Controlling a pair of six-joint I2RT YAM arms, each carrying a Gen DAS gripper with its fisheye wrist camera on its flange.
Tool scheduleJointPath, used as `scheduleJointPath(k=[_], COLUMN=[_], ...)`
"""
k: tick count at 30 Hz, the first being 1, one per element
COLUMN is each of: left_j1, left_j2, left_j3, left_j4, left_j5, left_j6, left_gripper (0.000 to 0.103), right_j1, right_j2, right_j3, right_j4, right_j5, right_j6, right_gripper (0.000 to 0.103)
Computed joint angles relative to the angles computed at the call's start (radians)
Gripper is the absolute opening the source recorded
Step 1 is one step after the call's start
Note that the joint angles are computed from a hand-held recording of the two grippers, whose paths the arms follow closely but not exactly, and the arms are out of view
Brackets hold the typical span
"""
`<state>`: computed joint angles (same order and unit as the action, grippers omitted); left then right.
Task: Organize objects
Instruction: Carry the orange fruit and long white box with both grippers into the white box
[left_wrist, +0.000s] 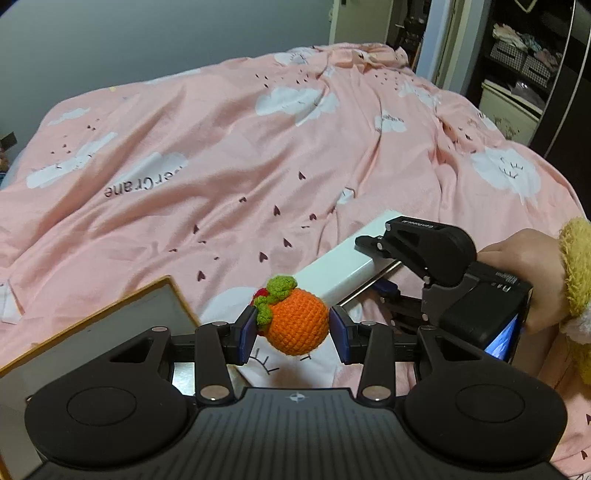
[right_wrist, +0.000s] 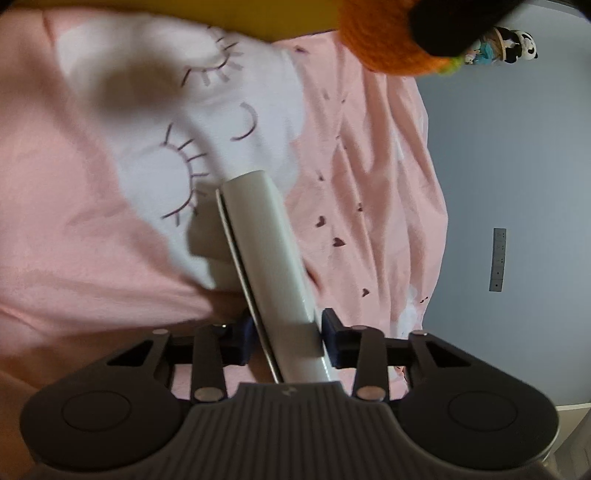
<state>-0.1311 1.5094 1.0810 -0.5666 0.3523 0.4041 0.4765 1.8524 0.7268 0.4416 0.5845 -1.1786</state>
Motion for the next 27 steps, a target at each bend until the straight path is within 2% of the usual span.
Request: scheduleJointPath(k=[6, 13, 16, 20, 27], left_j1=[0.080, 0.229, 0.278, 0.320, 0.331], left_j2=[-0.081, -0.162, -0.166, -0.143, -0.112], left_j3=[0.008, 0.068, 0.081, 0.074, 0.005], left_j4=[-0.078, -0.264, -0.312, -0.353, -0.327], left_j5=[0.045, 0.076, 0.041, -0.039, -0.183], left_j6=[0.038, 0.173, 0.251, 0.361, 0.489], left_gripper=[0.048, 0.048, 0.048, 0.048, 0.048], right_j1=[0.046, 0.166, 0.231, 0.300, 0.374], right_j2=[-0.113, -0.359, -0.469, -0.533, -0.472], right_j3=[-0.045, -0.092, -0.080, -0.015, 0.183], right_j4=[-0.021, -0.174, -0.290, -0.410, -0.593], right_j5=[0.005, 0.048, 0.054, 0.019, -0.096], right_j6=[-0.015, 0.034, 0.070, 0.125, 0.242], right_gripper=[0.031, 0.031, 0.031, 0.031, 0.031])
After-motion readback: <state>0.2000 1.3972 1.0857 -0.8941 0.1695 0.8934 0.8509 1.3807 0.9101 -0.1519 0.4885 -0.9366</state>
